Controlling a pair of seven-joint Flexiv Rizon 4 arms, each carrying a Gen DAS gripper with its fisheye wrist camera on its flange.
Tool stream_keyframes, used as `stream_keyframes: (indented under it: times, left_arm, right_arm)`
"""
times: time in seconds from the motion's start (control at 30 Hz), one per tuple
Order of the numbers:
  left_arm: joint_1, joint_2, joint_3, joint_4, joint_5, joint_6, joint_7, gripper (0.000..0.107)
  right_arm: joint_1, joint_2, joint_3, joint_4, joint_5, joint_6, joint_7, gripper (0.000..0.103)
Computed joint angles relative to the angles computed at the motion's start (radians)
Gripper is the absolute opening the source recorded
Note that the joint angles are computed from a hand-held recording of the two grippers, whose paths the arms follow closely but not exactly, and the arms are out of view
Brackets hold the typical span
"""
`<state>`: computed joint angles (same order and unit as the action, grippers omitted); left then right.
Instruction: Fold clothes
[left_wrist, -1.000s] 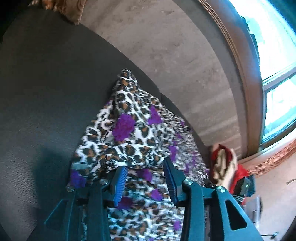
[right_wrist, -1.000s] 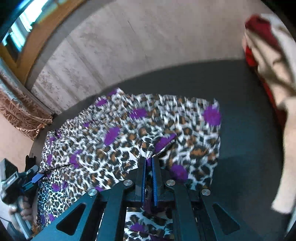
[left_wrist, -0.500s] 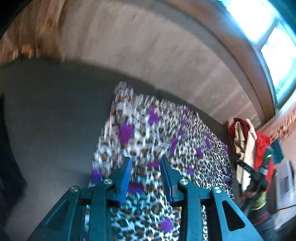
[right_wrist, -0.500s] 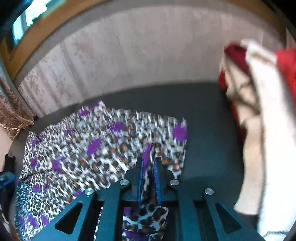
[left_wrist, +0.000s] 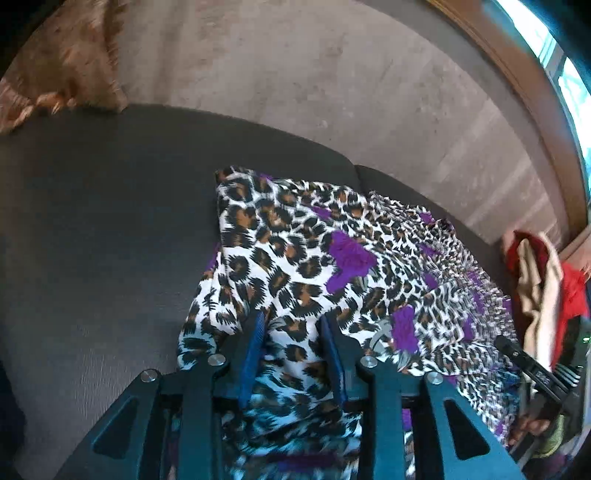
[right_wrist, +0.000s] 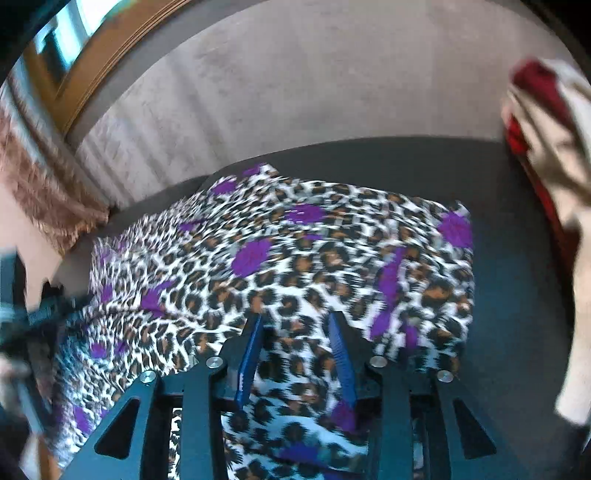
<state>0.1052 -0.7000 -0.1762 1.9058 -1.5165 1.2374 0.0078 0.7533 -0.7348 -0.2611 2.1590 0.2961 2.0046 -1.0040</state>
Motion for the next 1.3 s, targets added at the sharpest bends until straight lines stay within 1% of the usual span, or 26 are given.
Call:
stream_keyframes:
  times: [0.03,0.07,0.13,0.2,0.27,0.33,0.37,0.43,0.47,0.53,0.57,0.6,0.67,0.7,0.73,0.8,0.87,0.93,1.0,1.03,1.07,1.1,1.13,1.17,1.23,1.3]
  left_arm:
    - [-0.015,0.011,0.013,0.015,-0.042,0.007,0.035,0.031]
    - [-0.011,0.023,0.003,0.033,-0.073,0.025,0.067,0.031]
    - [-0.03,0.024,0.031,0.031,-0.006,0.042,-0.005,0.031]
    - [-0.035,0.025,0.047,0.032,0.08,0.061,-0.089,0.03]
    - [-0.024,0.034,0.054,0.019,0.176,0.05,-0.178,0.03]
    - [0.019,0.061,-0.005,0.009,0.152,0.023,-0.114,0.034]
    - [0.025,0.064,-0.016,0.001,0.155,0.015,-0.103,0.034]
    - [0.01,0.051,-0.029,-0.037,0.186,0.034,-0.092,0.035]
    - [-0.001,0.036,-0.03,-0.062,0.233,0.038,-0.096,0.035]
    - [-0.008,0.002,-0.04,-0.108,0.321,0.034,-0.116,0.035]
    - [-0.023,-0.002,-0.033,-0.115,0.342,0.03,-0.128,0.035]
    - [-0.027,-0.031,-0.029,-0.155,0.428,0.01,-0.188,0.035]
    - [-0.051,-0.074,0.009,-0.22,0.546,-0.032,-0.297,0.035]
    - [-0.062,-0.098,0.036,-0.265,0.611,-0.086,-0.363,0.035]
    - [-0.068,-0.121,0.05,-0.303,0.65,-0.109,-0.417,0.035]
    - [-0.081,-0.168,0.076,-0.384,0.72,-0.158,-0.519,0.035]
    - [-0.087,-0.213,0.102,-0.465,0.784,-0.227,-0.62,0.036]
    - [-0.081,-0.245,0.092,-0.518,0.826,-0.256,-0.655,0.036]
    - [-0.075,-0.256,0.073,-0.536,0.859,-0.242,-0.66,0.036]
    - [-0.075,-0.261,0.071,-0.55,0.883,-0.255,-0.67,0.035]
    - [-0.076,-0.264,0.069,-0.561,0.906,-0.265,-0.681,0.034]
    - [-0.077,-0.267,0.067,-0.572,0.929,-0.276,-0.692,0.03]
    - [-0.083,-0.267,0.071,-0.575,0.96,-0.27,-0.698,0.012]
    - [-0.083,-0.266,0.07,-0.574,0.984,-0.269,-0.704,0.004]
    - [-0.085,-0.265,0.069,-0.573,1.03,-0.268,-0.717,0.002]
    - [-0.041,-0.248,0.01,-0.536,1.012,-0.241,-0.71,0.001]
  right_arm:
    - [-0.033,0.003,0.031,0.008,-0.007,0.025,0.003,0.037]
    - [-0.084,0.002,0.081,0.01,-0.028,0.057,0.004,0.037]
    - [-0.185,-0.006,0.177,0.013,-0.076,0.12,0.007,0.038]
    - [-0.276,-0.014,0.254,0.013,-0.129,0.157,0.022,0.04]
    - [-0.328,-0.013,0.284,0.005,-0.18,0.143,0.026,0.04]
    - [-0.391,0.006,0.319,-0.004,-0.247,0.105,0.039,0.04]
    - [-0.41,0.01,0.322,-0.015,-0.272,0.103,0.036,0.04]
    - [-0.439,0.015,0.32,-0.045,-0.317,0.089,0.027,0.042]
    - [-0.448,0.016,0.316,-0.065,-0.338,0.076,0.02,0.042]
    - [-0.5,0.006,0.336,-0.125,-0.417,0.037,0.007,0.042]
    - [-0.532,0.002,0.353,-0.159,-0.461,-0.007,0.009,0.042]
    - [-0.567,-0.005,0.375,-0.196,-0.506,-0.052,0.01,0.043]
    - [-0.67,-0.064,0.469,-0.311,-0.595,-0.172,0.04,0.047]
    - [-0.698,-0.092,0.499,-0.359,-0.613,-0.218,0.046,0.049]
    - [-0.724,-0.12,0.53,-0.408,-0.626,-0.266,0.046,0.049]
    - [-0.803,-0.189,0.639,-0.515,-0.642,-0.37,0.02,0.052]
    - [-0.816,-0.218,0.674,-0.573,-0.641,-0.442,-0.018,0.054]
    - [-0.822,-0.247,0.703,-0.632,-0.636,-0.514,-0.058,0.056]
    - [-0.787,-0.255,0.677,-0.682,-0.641,-0.576,-0.083,0.055]
    - [-0.764,-0.253,0.652,-0.695,-0.642,-0.598,-0.088,0.05]
    - [-0.739,-0.244,0.624,-0.699,-0.65,-0.621,-0.101,0.043]
    - [-0.715,-0.236,0.596,-0.703,-0.66,-0.645,-0.115,0.02]
    - [-0.692,-0.224,0.566,-0.694,-0.662,-0.654,-0.119,0.009]
    - [-0.678,-0.22,0.547,-0.692,-0.656,-0.65,-0.12,0.009]
    - [-0.653,-0.209,0.514,-0.681,-0.637,-0.632,-0.123,0.009]
    - [-0.639,-0.193,0.494,-0.661,-0.607,-0.592,-0.126,0.009]
